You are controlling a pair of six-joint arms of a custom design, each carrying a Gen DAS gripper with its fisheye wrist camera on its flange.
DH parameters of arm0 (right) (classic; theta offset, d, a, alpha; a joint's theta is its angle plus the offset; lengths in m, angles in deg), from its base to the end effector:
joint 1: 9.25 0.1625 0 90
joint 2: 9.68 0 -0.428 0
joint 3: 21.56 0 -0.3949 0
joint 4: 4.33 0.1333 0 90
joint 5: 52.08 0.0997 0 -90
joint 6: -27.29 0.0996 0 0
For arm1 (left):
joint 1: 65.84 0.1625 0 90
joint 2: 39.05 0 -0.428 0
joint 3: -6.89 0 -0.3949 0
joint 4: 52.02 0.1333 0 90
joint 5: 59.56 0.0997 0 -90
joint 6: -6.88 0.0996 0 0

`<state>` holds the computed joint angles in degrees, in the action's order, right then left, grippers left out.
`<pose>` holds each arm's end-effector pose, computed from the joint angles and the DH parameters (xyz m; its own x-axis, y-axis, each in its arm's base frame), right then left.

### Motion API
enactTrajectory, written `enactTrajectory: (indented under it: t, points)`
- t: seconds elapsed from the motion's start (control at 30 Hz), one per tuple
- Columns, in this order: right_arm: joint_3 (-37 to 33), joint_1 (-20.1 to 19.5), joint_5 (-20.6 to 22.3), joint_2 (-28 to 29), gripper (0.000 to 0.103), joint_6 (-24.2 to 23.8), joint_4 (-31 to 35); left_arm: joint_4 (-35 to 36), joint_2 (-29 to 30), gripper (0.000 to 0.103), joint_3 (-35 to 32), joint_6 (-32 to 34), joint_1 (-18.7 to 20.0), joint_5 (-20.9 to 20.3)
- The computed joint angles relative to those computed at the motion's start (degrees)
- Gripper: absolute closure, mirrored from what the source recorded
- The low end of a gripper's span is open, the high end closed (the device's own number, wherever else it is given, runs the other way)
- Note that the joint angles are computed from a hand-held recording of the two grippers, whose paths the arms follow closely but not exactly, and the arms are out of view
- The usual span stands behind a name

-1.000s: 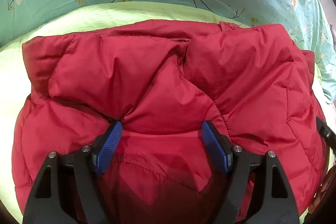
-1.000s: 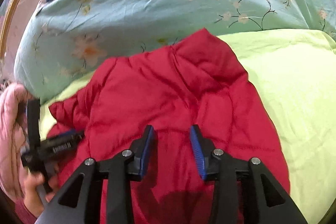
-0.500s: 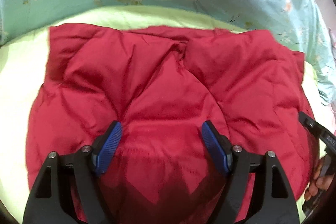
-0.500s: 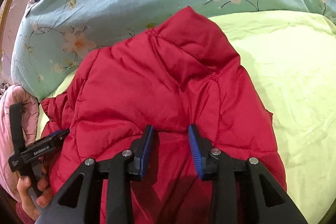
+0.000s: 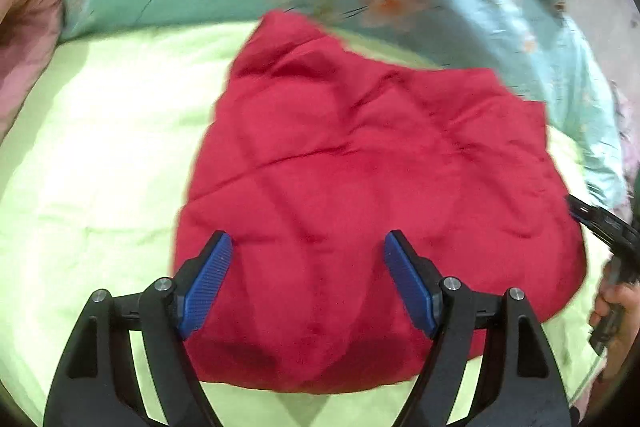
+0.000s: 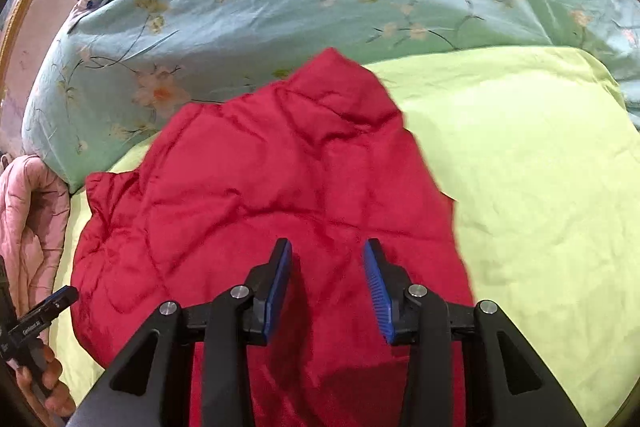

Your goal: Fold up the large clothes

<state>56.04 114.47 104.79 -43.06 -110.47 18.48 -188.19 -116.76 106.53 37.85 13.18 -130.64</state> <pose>0.3477 -0.4459 0.0476 -0.7330 0.5744 0.3645 -0.0248 0.5129 -0.8581 0.0508 -0.6078 0.3882 -0.7286 0.5031 -0.4648 0.6398 0.7421 -0.1999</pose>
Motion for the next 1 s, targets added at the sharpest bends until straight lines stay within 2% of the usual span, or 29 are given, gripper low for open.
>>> enactTrajectory:
  t: [0.1, 0.17, 0.23, 0.33, 0.4, 0.47, 0.5, 0.53, 0.6, 0.67, 0.77, 0.9, 1.0]
  points:
    - [2.38, -1.36, -1.77, -0.85, 0.064, 2.19, 0.14, 1.91, 2.89, 0.016, -2.77, -2.29, 1.71, -0.23]
    - [6.12, -2.75, -3.98, -3.17, 0.064, 0.25, -5.47, 2.05, 4.65, 0.007, -4.06, -3.07, 2.43, -0.28]
    - [8.36, -3.36, -4.43, -4.41, 0.065, -0.94, -8.98, 2.07, 6.06, 0.0, -5.06, -3.86, 2.81, 0.51]
    - [10.54, -3.31, -5.35, -6.04, 0.065, -2.01, -12.33, 6.91, 7.13, 0.0, -8.47, -6.61, 4.24, -2.91]
    - [10.78, -2.55, -4.98, -6.46, 0.064, -2.49, -12.39, 7.78, 6.52, 0.0, -8.89, -6.18, 4.51, -4.17]
    - [12.25, -1.22, -4.46, -7.65, 0.059, -3.06, -13.89, 8.9, 5.73, 0.0, -9.52, -5.72, 4.97, -5.97]
    - [13.15, -0.46, -4.02, -8.41, 0.047, -3.39, -15.06, 9.83, 5.57, 0.0, -10.1, -5.98, 5.02, -6.78]
    - [13.32, 0.14, -3.26, -8.66, 0.03, -3.36, -15.26, 10.75, 5.48, 0.0, -10.79, -5.92, 5.27, -7.76]
    - [13.1, 1.58, -0.99, -8.81, 0.019, -3.89, -14.99, 12.42, 5.08, 0.0, -11.8, -4.99, 5.53, -8.68]
    - [14.93, 2.26, -1.43, -10.58, 0.019, -5.45, -16.68, 13.31, 4.94, 0.0, -12.73, -4.14, 5.68, -9.13]
    - [15.56, 1.81, -2.81, -11.5, 0.017, -2.0, -12.72, 15.96, 5.0, 0.0, -14.36, -3.97, 6.2, -11.33]
    - [18.39, 0.07, -4.54, -13.67, 0.017, -2.56, -13.57, 20.76, 7.26, 0.0, -18.02, -3.79, 7.15, -12.11]
    - [21.93, -2.5, -9.46, -16.55, 0.016, -3.16, -16.92, 22.16, 8.9, 0.0, -18.99, -4.2, 7.2, -10.43]
